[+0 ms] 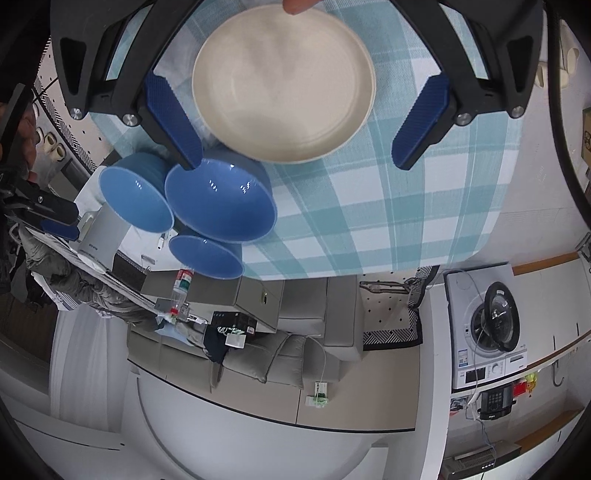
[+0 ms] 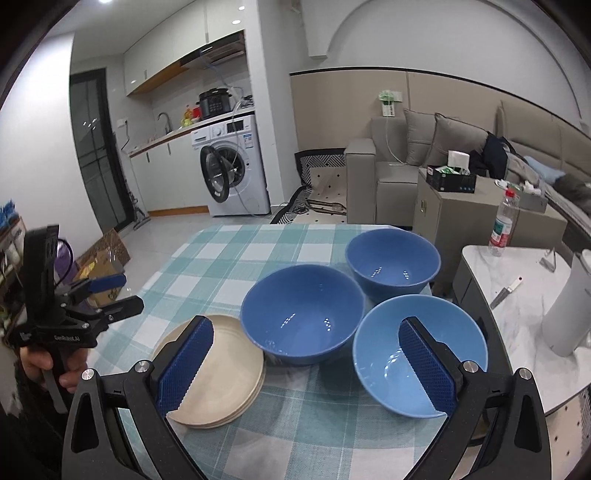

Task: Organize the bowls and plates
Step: 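Pull both grippers back from the plates and move toward the blue bowls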

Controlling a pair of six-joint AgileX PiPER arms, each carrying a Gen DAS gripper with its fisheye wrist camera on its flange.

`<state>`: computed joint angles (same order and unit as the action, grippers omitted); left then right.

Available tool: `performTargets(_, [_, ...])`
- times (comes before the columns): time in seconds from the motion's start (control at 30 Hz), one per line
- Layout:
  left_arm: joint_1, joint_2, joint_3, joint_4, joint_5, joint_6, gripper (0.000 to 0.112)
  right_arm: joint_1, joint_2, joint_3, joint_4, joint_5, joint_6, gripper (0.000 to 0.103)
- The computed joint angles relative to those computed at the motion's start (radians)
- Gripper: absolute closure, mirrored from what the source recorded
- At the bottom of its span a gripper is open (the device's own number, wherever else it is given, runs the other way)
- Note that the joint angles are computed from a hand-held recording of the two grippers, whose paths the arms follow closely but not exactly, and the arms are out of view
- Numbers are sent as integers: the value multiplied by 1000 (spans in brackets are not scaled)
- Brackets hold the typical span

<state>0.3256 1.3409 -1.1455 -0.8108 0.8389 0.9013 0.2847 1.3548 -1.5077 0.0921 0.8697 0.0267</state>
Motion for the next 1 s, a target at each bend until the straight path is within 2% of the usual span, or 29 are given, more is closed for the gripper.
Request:
performTargets(0.3, [-119, 119, -146, 86, -46, -139, 9, -171, 93, -178, 70, 111, -14, 1])
performTargets(0.7, [-259, 270, -372, 259, -52, -333, 9, -232, 264, -411, 57, 205, -16, 1])
performTargets(1.0, [-330, 383, -540, 340, -17, -417, 9, -235, 393, -567, 36, 258, 9, 1])
